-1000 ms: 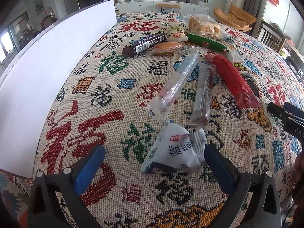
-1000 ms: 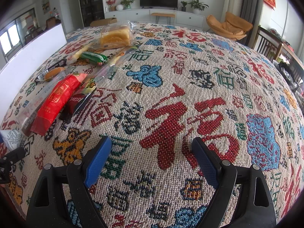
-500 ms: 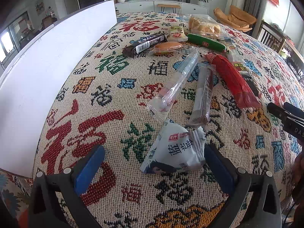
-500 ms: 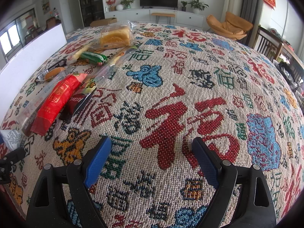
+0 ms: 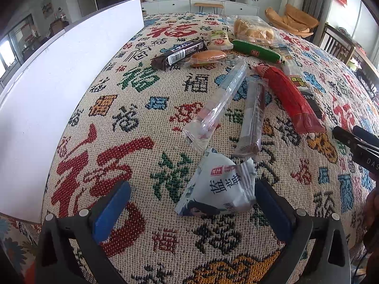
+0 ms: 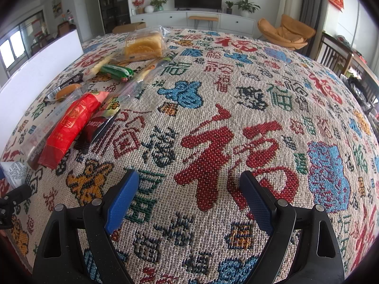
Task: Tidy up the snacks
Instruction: 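Grasp the white-and-blue snack packet with the left gripper while the right gripper grasps a dark snack stick, then carry both snacks over the white box and open both grippers to drop them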
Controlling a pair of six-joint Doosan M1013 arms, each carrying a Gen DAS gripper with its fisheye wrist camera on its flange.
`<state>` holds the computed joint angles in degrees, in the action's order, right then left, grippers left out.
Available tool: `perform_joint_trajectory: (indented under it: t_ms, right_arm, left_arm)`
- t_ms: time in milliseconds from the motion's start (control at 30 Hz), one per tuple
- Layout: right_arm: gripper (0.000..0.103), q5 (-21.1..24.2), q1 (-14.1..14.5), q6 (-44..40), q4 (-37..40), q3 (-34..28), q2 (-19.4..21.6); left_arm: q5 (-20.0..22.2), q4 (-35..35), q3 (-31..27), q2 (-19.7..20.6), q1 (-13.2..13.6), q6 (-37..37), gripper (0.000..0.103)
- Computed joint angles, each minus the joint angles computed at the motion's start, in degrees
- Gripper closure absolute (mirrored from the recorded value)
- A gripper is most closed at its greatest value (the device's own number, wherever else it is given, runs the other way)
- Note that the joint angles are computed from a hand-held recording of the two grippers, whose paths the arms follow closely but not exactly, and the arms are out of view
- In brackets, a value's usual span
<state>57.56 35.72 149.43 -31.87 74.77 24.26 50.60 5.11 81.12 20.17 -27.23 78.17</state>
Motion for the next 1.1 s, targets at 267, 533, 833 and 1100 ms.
perform_joint_trajectory:
  t_ms: [267, 533, 833, 1100]
  right_arm:
    - [0.013, -0.24, -0.26, -0.05, 0.67, -0.16, 0.09]
    - [0.018, -2.39, -6.08, -14.71, 25.41, -11.58, 4.93]
    - [0.078, 16.21, -6.47, -19.48, 25.52, -31.78, 16.77]
    - [0.095, 4.06, -9.2, -14.58, 29.01, -16.49, 5.58]
  left_arm:
    - [1.5, -6.51, -1.1, -0.23, 3.17, 8.1, 0.044]
    - [-4.95, -11.83, 2.19, -2.62, 4.36, 11.17, 0.055]
    - [-10.98, -22.47, 5.87, -5.56, 7.42, 15.17, 0.056]
    - [-12.24, -30.2, 6.89, -7.37, 8.8, 18.87, 0.056]
